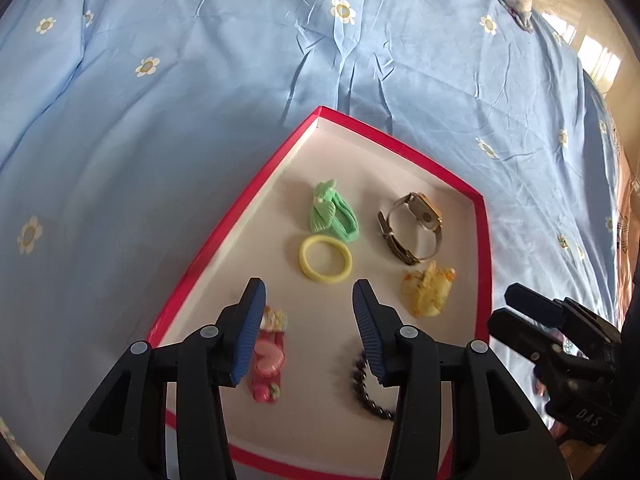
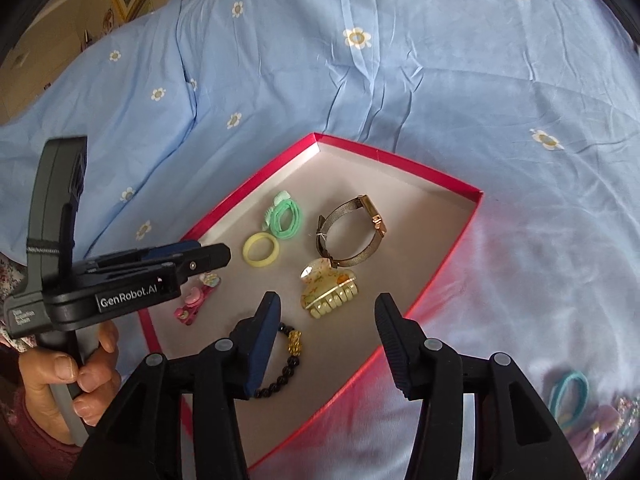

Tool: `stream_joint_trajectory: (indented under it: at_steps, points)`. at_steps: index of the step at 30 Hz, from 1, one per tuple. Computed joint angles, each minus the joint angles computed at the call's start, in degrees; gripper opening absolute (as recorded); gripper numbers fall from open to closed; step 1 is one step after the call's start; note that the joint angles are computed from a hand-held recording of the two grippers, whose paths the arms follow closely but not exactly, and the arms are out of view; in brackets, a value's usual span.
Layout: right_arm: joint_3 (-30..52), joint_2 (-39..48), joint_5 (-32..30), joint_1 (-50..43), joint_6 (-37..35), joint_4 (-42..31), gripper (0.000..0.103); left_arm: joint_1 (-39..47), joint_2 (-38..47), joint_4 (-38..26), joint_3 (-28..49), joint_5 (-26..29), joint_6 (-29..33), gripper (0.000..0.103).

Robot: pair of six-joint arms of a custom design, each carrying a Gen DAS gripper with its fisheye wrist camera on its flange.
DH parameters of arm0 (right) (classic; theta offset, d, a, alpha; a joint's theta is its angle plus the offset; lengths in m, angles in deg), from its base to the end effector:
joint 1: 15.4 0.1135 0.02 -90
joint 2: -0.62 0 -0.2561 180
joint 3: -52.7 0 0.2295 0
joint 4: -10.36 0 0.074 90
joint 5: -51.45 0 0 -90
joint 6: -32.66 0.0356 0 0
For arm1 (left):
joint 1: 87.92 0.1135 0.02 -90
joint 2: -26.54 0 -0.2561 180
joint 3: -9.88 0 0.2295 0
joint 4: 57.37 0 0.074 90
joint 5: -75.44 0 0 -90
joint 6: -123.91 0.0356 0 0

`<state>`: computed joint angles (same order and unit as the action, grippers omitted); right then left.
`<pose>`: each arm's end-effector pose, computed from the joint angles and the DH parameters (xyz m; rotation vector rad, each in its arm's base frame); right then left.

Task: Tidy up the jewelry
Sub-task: 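Open both tools to release the hair tie and claw clip, then withdraw, then move both open tools toward the remaining jewelry beside the box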

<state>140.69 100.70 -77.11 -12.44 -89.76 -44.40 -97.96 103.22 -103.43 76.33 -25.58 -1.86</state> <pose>0.3277 0.0392 0.2239 -0.9295 2.3254 0.7150 0.2447 -0.0364 0.2313 -0.6346 2.4468 -0.0734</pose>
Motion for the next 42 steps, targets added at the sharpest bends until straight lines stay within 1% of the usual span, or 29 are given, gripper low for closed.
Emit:
stream_joint_trajectory:
  at_steps: [7,15,18,23,34,42]
  points:
    - [-0.49,-3.13,-2.83,-6.69,-3.62,-5.31,0.052,-5.97,-3.70,-1.52,-2.14,-1.73,-5.87,0.045]
    - [0.71,-4.34,-5.63,-14.38,-9.54,-11.87,0.053,-14.29,-2.31,-2.86,-0.34,-4.27,-10.02,0.047]
    - [1.23,-4.48,-6.25,-17.21,-11.91,-13.86,0.053,-17.06,-1.40,-3.58,1.02,-5.33,-11.03,0.049]
    - [2.84,-3.65,-7.00,-22.72,-16.02,-17.34,0.055,-21.44,0.89,-4.82,3.96,-6.32,-12.05,0.049]
    - [8.33,1.21,-7.10,-36.46,-23.69,-22.80,0.058,-28.32,7.52,-4.24,9.34,-5.87,-13.68,0.050]
    - [14.00,6.99,-6.42,-44.33,-24.20,-23.79,0.058,-32.48,13.73,-4.27,15.57,-5.31,-12.71,0.051]
